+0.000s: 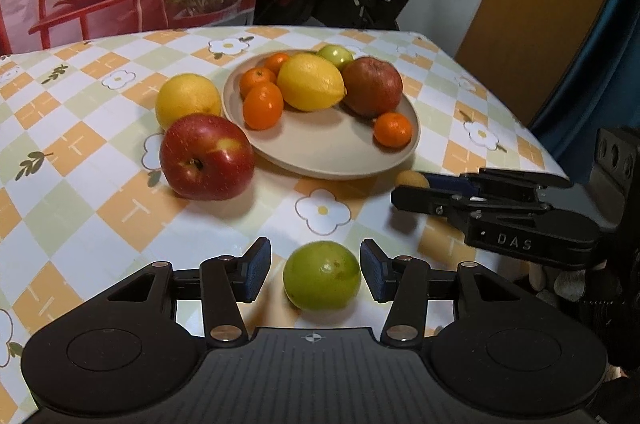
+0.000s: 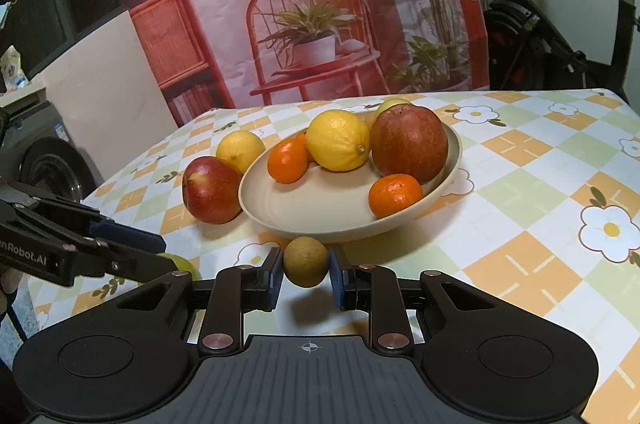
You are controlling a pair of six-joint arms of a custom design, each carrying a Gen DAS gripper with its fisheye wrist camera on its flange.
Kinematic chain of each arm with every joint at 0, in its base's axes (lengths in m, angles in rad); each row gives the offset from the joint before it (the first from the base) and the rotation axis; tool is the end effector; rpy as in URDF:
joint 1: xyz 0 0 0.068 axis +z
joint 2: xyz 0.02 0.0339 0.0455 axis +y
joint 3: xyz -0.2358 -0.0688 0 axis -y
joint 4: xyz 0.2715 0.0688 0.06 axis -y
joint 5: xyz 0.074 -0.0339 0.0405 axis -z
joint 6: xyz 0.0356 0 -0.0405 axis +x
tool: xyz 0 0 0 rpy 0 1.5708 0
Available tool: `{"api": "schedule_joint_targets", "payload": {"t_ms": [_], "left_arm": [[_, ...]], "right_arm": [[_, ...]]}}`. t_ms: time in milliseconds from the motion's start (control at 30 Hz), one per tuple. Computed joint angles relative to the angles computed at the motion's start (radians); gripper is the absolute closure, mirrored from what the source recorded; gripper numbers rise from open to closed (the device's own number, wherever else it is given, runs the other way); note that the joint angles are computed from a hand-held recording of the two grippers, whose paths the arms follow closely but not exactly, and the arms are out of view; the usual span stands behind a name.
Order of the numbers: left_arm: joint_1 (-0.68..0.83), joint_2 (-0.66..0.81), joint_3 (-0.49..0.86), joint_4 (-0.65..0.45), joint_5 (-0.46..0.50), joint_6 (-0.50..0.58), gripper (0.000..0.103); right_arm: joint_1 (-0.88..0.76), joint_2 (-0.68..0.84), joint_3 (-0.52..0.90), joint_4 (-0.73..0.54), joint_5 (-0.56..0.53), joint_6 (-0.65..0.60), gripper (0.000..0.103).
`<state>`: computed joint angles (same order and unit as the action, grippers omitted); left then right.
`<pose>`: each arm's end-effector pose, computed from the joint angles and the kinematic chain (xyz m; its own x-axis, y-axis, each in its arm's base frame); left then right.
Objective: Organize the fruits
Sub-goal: 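Grasp the green apple with the left gripper while the right gripper grasps the kiwi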
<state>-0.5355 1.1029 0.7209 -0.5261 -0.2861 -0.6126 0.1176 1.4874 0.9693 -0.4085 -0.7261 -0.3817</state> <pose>0.2240 -0.1212 0.1932 -0.7503 -0.1962 -0.6313 -0.1115 0.9788 -0.1717 0.3213 0.0618 0.1857 -0.5567 -0.3463 -0.7551 -0.7447 0.6108 0.2690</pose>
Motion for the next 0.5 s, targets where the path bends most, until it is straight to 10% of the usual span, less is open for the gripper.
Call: {"api": "schedule_joint_targets", "payload": {"t_ms": [500], "left_arm": [[0.019, 0.006, -0.016, 0.022, 0.056, -0.016, 0.055]], "right_arm": [[0.005, -0.004, -0.006, 0.002, 0.005, -0.001, 0.080]]}}
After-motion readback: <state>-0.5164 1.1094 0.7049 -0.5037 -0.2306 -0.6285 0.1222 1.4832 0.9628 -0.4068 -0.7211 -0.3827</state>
